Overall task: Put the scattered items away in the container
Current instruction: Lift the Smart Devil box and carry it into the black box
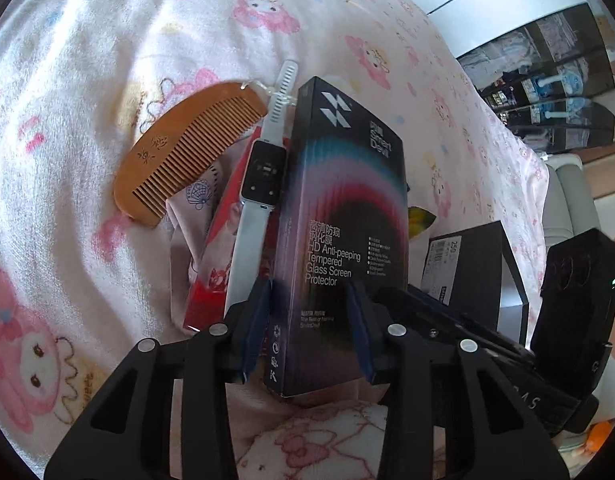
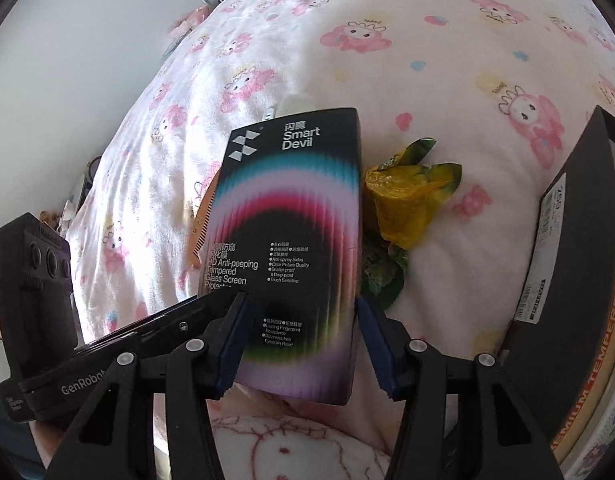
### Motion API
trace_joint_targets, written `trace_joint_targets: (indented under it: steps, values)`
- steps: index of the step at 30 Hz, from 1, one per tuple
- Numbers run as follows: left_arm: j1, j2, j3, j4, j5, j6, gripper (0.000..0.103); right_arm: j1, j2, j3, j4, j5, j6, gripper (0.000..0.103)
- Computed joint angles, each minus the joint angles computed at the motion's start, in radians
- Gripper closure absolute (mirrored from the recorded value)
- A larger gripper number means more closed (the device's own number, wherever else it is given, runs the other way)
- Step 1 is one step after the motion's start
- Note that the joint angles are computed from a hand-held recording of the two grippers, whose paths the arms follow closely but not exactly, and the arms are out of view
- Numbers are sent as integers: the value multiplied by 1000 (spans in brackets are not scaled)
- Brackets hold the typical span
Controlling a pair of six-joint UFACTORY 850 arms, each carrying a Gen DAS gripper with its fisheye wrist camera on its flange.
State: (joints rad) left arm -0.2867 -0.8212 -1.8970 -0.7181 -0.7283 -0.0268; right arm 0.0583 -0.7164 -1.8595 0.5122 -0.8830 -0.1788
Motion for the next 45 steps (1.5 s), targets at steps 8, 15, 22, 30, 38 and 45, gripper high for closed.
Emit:
trace_joint_targets:
  steps: [8,15,22,30,38,45]
  values:
    - [-13,56,31,-23,15,68,65,-4,60,47,-10,11,10,52]
    - [-59,179,70,-54,68,177,60,-53,288,244,132,150,-80,53]
    - [-141,205,39,-205,55,354,60,-119,522,435,112,275,-84,53]
    - [-268,100,-98,-148,11,277,60,-233,658,586,27,312,-45,53]
    - [-339,-51,-261,1,-83,114,60,-331,638,656,37,280,-64,53]
    - [-353,-154,-395,151,-171,-49,63,-379,556,654,130,228,-170,53]
